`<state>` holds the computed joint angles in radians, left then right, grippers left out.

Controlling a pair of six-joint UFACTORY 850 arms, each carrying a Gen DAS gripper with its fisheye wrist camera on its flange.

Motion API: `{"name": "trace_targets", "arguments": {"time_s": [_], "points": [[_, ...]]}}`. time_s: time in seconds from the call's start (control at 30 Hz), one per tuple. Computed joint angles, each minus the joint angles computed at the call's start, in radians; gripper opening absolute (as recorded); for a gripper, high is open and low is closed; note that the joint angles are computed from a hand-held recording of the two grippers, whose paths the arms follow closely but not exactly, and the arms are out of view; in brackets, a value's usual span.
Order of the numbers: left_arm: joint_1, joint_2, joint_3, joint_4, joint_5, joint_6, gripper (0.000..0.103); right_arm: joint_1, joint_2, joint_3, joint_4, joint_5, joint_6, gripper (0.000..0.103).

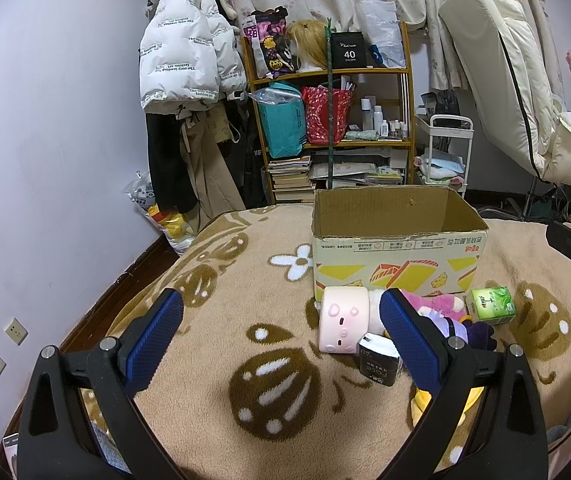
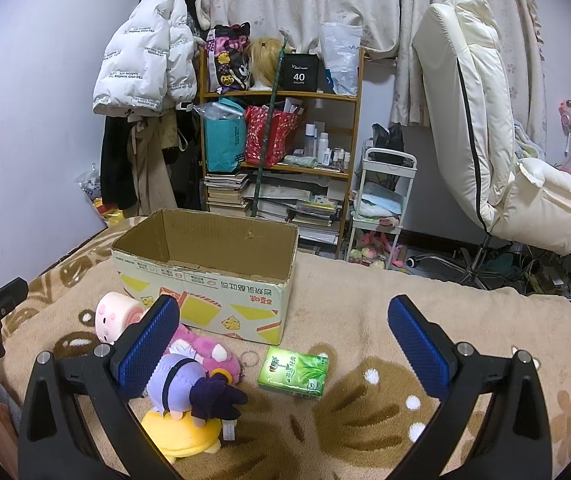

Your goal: Organize soft objects

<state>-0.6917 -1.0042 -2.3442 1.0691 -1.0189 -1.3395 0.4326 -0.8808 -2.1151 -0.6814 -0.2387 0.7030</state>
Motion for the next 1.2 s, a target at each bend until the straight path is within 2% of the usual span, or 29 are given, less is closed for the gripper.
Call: {"name": "trace_targets", "arguments": {"time_s": [0.87, 1.03, 1.2], "points": [[0.0, -0.005, -0.009, -0.004, -0.004, 0.007, 0.098, 0.002, -0.008, -0.016, 0.026, -0.012, -0.027, 0.103], [0.008, -0.002, 0.003, -0.044, 0.004, 0.03, 0.098, 0.0, -0.007, -0.011, 0.031, -0.013, -0.028, 0.103], [0.019, -0.025, -0.032, -0.093, 0.01, 0.075, 0.098, -0.01, -0.023, -0.008, 0.127, -0.017, -0.09, 0.103]]}}
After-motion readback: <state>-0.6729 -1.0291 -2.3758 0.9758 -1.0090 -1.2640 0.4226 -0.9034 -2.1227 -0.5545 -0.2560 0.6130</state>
